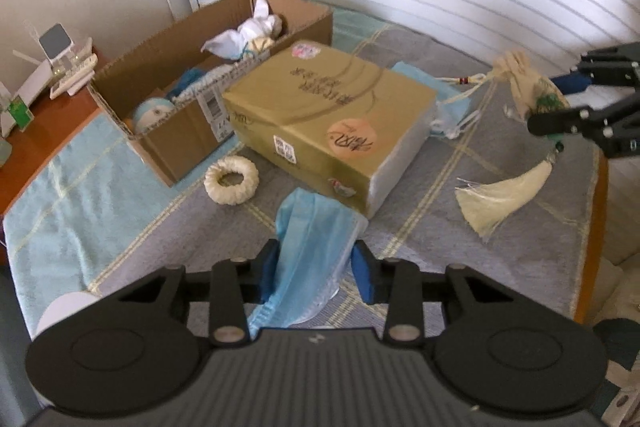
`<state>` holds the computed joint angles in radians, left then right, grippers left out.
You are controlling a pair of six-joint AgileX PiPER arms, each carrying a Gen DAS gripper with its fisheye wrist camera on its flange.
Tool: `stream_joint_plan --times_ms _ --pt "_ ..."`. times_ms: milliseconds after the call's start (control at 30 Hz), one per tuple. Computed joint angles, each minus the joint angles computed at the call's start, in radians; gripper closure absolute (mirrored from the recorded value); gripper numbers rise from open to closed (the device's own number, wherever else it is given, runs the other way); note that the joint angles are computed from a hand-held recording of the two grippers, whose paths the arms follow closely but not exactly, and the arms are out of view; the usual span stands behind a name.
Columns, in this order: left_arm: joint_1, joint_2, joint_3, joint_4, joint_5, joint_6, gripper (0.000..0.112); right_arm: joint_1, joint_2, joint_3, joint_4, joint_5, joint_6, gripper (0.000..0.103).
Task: Organize soft objects
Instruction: 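Carry the drawstring bag into the box with the right tool and open it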
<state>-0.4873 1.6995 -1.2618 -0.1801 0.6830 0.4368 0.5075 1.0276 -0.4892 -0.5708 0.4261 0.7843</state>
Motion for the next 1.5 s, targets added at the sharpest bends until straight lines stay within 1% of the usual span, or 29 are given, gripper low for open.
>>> stream_joint_plan --times_ms 167,333,533,633,767,833,900,1033,1167,1200,1400,1500 --pt "-0.011 -0.053 0.029 -0.014 0.004 0.003 0.075 0.05 -0.072 -0.046 -0.066 0.08 0.049 0.051" --pt "-0.027 -0.092 0.061 -0.025 -0.008 0.017 0.075 0.079 -0.07 -0.112 -0.145 0.125 0.107 0.051" --pt "-0.037 -0.119 0.087 -0.054 -0.028 0.047 0.075 0.045 -0.007 -0.213 -0.153 0.113 0.089 0.051" --pt "-0.035 -0.127 0.097 -0.072 -0.037 0.063 0.075 0.015 0.031 -0.27 -0.126 0.1 0.048 0.051" --pt "-0.029 -0.13 0.106 -0.093 -0.05 0.083 0.075 0.007 0.109 -0.37 -0.128 0.134 0.042 0.051" --pt "-0.026 -0.131 0.11 -0.101 -0.057 0.091 0.075 -0.006 0.159 -0.441 -0.091 0.152 0.01 0.051" --pt "-0.022 -0.133 0.114 -0.114 -0.061 0.102 0.075 -0.031 0.223 -0.535 -0.004 0.179 -0.053 0.051" --pt "-0.017 -0.139 0.126 -0.139 -0.071 0.122 0.075 -0.058 0.378 -0.753 0.122 0.267 -0.11 0.051" --pt "-0.01 -0.146 0.14 -0.156 -0.081 0.133 0.075 -0.068 0.545 -1.009 0.226 0.389 -0.141 0.051" --pt "-0.007 -0.147 0.143 -0.161 -0.083 0.137 0.075 -0.065 0.591 -1.086 0.244 0.432 -0.141 0.051" --pt "0.023 -0.16 0.169 -0.224 -0.094 0.192 0.075 -0.057 0.843 -1.518 0.325 0.647 -0.13 0.051" --pt "0.036 -0.157 0.178 -0.247 -0.097 0.221 0.075 -0.058 0.935 -1.676 0.347 0.724 -0.11 0.051"
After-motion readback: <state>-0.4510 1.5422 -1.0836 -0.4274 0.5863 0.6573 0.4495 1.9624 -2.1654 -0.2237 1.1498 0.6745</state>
